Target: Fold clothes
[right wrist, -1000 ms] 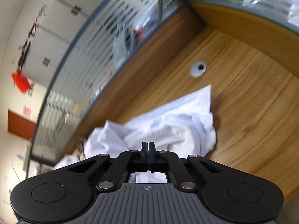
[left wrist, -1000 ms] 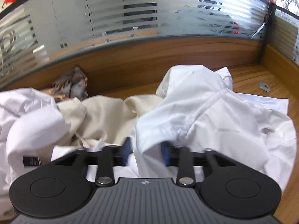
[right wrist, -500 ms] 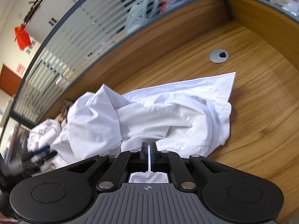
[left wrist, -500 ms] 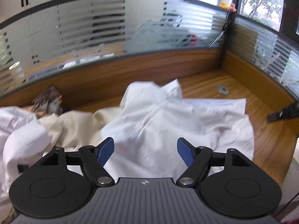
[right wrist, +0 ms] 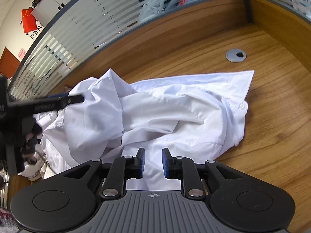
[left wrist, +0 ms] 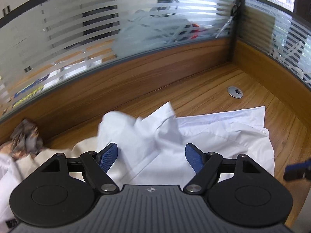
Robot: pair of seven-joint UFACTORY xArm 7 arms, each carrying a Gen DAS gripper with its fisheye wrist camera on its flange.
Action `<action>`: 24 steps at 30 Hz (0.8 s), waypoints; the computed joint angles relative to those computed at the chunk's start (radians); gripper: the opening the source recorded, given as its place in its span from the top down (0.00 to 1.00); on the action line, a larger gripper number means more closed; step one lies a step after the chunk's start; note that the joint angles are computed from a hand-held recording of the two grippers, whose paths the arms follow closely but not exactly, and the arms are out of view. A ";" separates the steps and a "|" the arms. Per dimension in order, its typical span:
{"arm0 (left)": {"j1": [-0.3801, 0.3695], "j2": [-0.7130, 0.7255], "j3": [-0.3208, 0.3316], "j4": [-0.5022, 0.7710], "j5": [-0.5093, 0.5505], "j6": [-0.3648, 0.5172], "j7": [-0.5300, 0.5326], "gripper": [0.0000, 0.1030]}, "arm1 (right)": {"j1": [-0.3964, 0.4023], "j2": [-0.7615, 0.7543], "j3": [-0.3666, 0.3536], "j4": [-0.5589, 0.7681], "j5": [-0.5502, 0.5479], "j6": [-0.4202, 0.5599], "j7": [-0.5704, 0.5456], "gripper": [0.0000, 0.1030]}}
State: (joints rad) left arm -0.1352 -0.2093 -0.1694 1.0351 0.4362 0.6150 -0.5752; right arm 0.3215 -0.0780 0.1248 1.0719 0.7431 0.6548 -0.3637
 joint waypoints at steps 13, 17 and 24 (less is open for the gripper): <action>-0.109 0.299 0.042 0.241 0.215 0.217 -0.049 0.19 | 0.008 0.009 0.007 -0.019 0.026 -0.009 -0.002 0.78; -0.137 0.318 0.078 0.231 0.286 0.213 -0.128 0.25 | 0.012 0.016 0.012 -0.010 0.015 -0.008 -0.017 0.78; -0.096 0.212 0.093 0.119 0.204 0.088 -0.131 0.77 | 0.025 0.024 0.024 0.005 0.042 -0.008 -0.074 0.78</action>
